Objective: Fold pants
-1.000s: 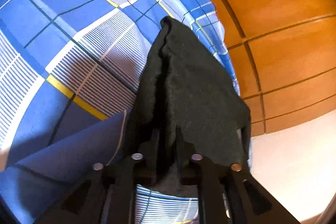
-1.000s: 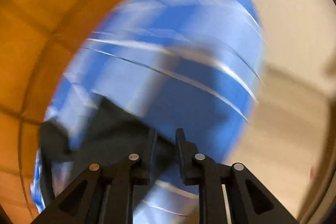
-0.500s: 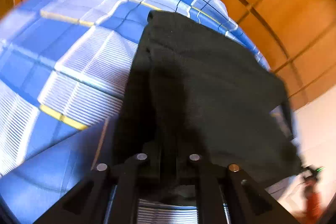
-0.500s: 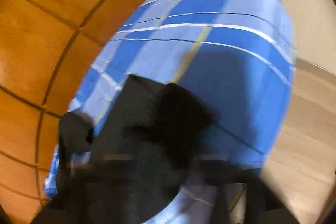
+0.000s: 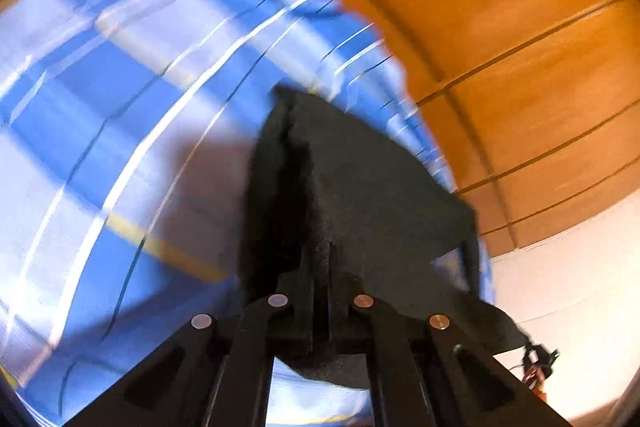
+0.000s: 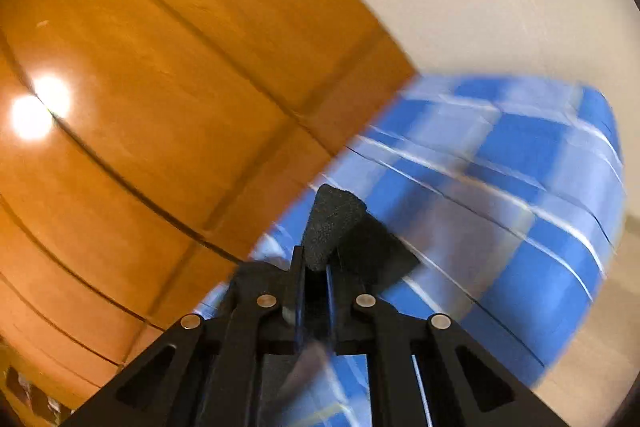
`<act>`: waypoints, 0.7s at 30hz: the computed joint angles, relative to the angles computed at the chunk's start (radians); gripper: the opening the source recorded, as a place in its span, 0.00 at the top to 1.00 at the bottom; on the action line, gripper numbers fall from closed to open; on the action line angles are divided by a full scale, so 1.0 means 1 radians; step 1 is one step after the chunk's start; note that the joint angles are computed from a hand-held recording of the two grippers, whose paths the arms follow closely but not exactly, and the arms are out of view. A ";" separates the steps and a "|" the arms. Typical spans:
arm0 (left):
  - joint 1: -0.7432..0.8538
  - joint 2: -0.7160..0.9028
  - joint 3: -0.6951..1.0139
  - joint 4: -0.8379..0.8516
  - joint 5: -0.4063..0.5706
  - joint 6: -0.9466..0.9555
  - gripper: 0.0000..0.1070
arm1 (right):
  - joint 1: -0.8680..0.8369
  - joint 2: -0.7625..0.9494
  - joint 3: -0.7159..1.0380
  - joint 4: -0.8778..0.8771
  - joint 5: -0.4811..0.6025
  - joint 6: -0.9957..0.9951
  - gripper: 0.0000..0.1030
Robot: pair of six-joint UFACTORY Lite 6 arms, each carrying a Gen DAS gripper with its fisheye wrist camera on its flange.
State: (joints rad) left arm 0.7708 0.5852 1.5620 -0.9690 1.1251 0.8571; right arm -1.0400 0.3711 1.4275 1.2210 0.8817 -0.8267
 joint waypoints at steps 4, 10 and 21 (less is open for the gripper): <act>0.011 0.003 -0.151 0.054 -0.105 0.127 0.94 | -0.020 0.154 -0.094 -0.347 -0.196 0.121 0.85; 0.097 -0.019 -0.096 0.036 -0.122 0.129 0.87 | -0.057 0.062 -0.234 -0.505 -0.443 0.341 0.48; -0.309 -0.130 -0.199 -0.162 -0.429 0.278 0.50 | 0.329 0.107 -0.048 0.051 -0.252 -0.057 0.47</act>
